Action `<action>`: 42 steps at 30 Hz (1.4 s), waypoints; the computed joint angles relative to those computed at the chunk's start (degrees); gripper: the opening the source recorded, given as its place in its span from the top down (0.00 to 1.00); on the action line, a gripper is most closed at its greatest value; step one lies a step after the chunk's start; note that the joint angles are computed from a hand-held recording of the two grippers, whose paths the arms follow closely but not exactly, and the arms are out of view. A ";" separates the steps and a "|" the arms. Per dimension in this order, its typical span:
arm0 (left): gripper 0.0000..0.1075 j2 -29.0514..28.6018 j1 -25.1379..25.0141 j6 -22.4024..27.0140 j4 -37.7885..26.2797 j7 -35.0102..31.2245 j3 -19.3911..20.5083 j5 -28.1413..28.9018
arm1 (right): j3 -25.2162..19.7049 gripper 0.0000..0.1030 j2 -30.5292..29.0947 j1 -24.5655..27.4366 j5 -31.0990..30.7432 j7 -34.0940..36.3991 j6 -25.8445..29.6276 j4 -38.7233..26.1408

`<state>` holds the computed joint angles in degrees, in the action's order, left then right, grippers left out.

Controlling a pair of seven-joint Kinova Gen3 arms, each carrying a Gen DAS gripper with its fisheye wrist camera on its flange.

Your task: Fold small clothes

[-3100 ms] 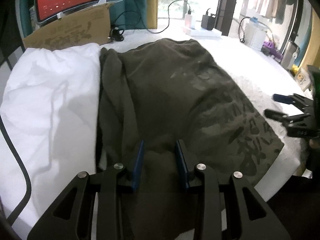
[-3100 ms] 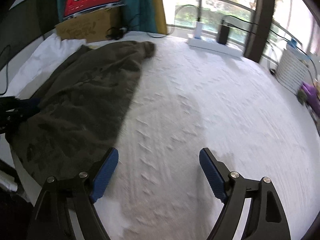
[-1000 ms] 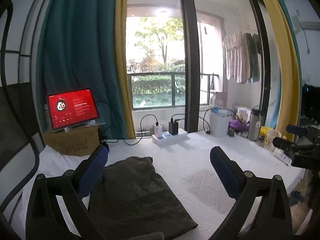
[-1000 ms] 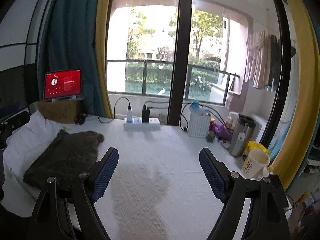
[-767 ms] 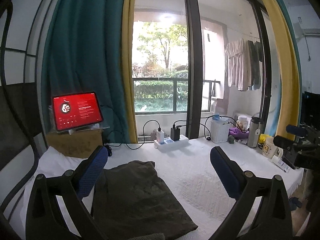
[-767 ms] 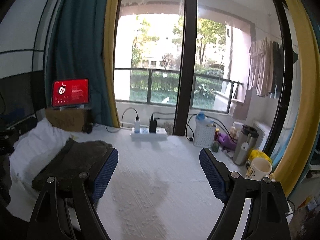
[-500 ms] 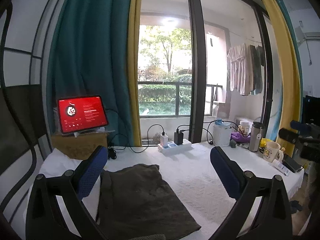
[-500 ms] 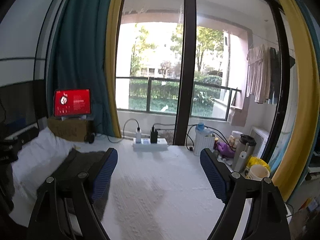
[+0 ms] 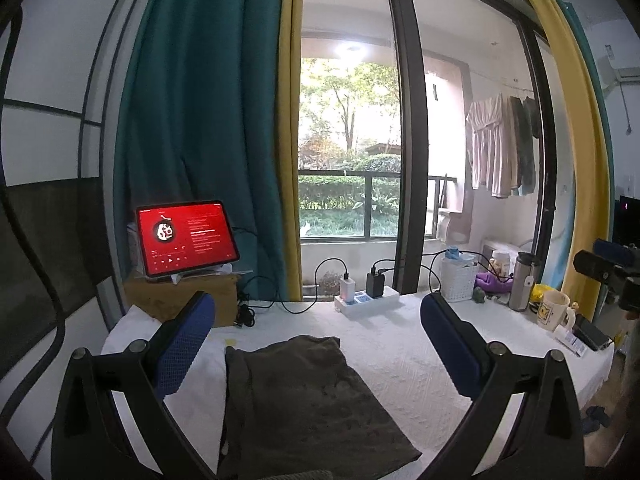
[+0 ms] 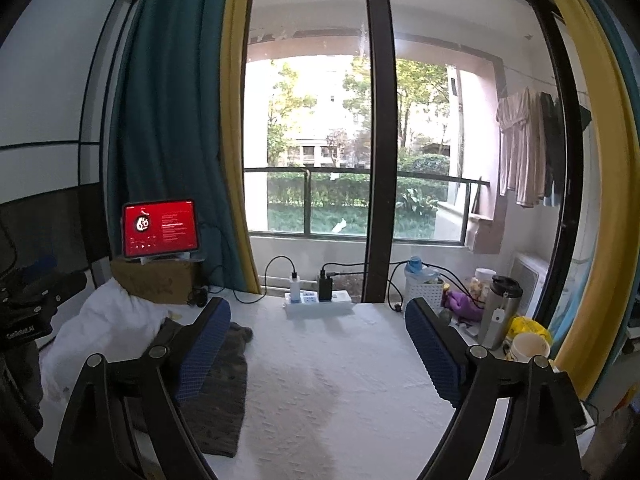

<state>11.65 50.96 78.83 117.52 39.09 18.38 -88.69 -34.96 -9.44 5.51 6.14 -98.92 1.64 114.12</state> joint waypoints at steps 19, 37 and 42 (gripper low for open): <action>0.06 -0.99 -0.61 -1.32 1.22 1.31 0.57 0.59 | -7.03 0.12 2.57 4.95 9.90 -8.82 2.53 -1.79; 0.06 -0.84 -0.41 -2.26 0.03 -0.37 0.45 0.90 | -0.36 0.12 2.94 -2.12 17.74 -16.32 2.95 -1.52; 0.06 -1.00 -0.41 -2.65 -0.05 0.10 0.43 0.88 | 2.78 0.12 3.12 -5.51 17.68 -15.92 3.33 -1.57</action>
<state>10.66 50.55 76.18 117.48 39.19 18.80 -87.81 -32.18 -6.33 -0.01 23.82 -114.84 4.97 112.55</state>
